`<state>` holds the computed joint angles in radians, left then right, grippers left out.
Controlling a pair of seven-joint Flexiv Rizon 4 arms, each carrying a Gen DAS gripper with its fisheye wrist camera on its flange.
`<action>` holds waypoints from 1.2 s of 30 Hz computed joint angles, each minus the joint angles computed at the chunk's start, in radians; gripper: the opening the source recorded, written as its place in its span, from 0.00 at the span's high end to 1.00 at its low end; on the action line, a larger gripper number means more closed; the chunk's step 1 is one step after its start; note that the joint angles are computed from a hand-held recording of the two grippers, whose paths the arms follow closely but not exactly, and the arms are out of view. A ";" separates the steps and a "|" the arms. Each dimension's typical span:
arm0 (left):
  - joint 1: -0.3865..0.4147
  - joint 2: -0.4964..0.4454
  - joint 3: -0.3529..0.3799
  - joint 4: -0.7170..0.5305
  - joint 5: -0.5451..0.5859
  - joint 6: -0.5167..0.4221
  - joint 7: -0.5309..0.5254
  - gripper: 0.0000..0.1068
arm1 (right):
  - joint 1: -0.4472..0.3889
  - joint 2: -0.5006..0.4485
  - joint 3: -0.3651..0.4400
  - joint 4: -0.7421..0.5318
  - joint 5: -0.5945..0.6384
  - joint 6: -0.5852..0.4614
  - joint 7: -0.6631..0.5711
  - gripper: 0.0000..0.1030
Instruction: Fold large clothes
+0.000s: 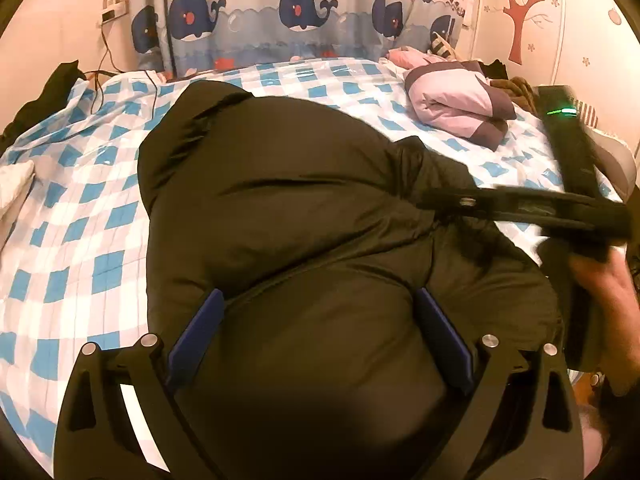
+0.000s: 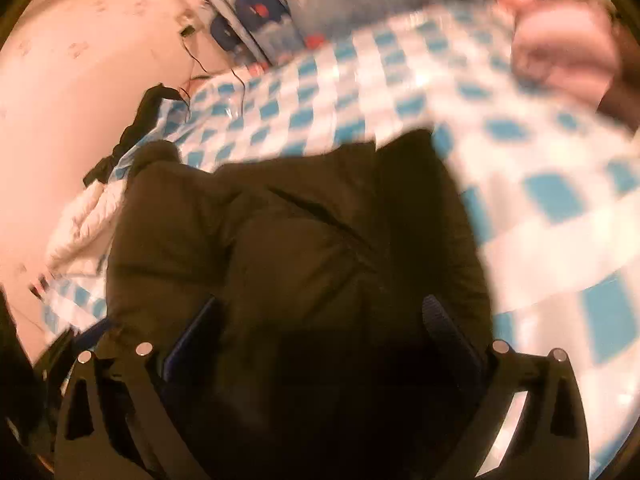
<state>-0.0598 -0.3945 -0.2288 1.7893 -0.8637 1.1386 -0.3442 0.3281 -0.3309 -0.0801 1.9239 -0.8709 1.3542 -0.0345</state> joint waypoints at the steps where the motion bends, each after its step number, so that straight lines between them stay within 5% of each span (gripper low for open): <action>1: 0.003 -0.001 -0.004 0.000 -0.008 -0.002 0.004 0.14 | -0.003 0.006 0.022 0.011 0.036 -0.045 -0.034 0.06; 5: -0.005 0.001 -0.014 0.016 -0.035 0.027 0.042 0.14 | -0.029 -0.062 0.068 0.003 0.185 -0.005 -0.126 0.05; 9: -0.010 -0.001 -0.002 0.016 -0.005 0.037 0.022 0.14 | -0.048 -0.064 0.126 -0.059 0.344 -0.088 -0.267 0.05; 14: -0.001 0.014 -0.007 0.029 -0.017 0.040 0.039 0.14 | 0.055 0.050 0.005 0.044 0.136 -0.087 -0.069 0.05; 16: 0.002 0.013 -0.006 0.027 -0.024 0.031 0.040 0.14 | 0.033 0.060 0.046 0.066 0.148 -0.112 -0.063 0.05; 18: -0.002 0.014 -0.005 0.030 -0.024 0.037 0.043 0.14 | -0.030 -0.005 0.130 0.054 0.301 -0.052 -0.161 0.05; 22: -0.023 0.021 0.011 0.044 0.020 0.076 0.018 0.14 | -0.028 -0.013 0.152 0.012 0.406 -0.115 -0.251 0.05; 27: -0.007 0.066 0.016 0.074 0.020 0.063 0.002 0.14 | 0.033 0.090 0.083 0.082 0.254 -0.127 -0.106 0.05; 29: -0.003 0.087 0.016 0.089 0.000 0.062 0.027 0.14 | 0.009 0.113 0.101 0.122 0.252 -0.062 -0.068 0.05; 31: 0.004 0.104 0.013 0.099 -0.049 0.051 0.063 0.14 | -0.047 0.092 0.151 0.149 0.377 0.092 -0.103 0.05; 34: 0.045 0.100 0.032 0.053 -0.162 -0.100 0.042 0.14 | -0.082 0.071 0.200 0.133 0.525 0.136 -0.183 0.05; 36: 0.079 0.038 0.073 -0.038 -0.162 -0.225 -0.144 0.14 | -0.094 0.058 0.224 0.102 0.583 0.109 -0.251 0.05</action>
<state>0.0194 -0.3563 -0.1557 1.7517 -1.0259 0.9140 -0.4879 0.2343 -0.2733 0.1438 2.0263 -0.2875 1.4636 -0.2855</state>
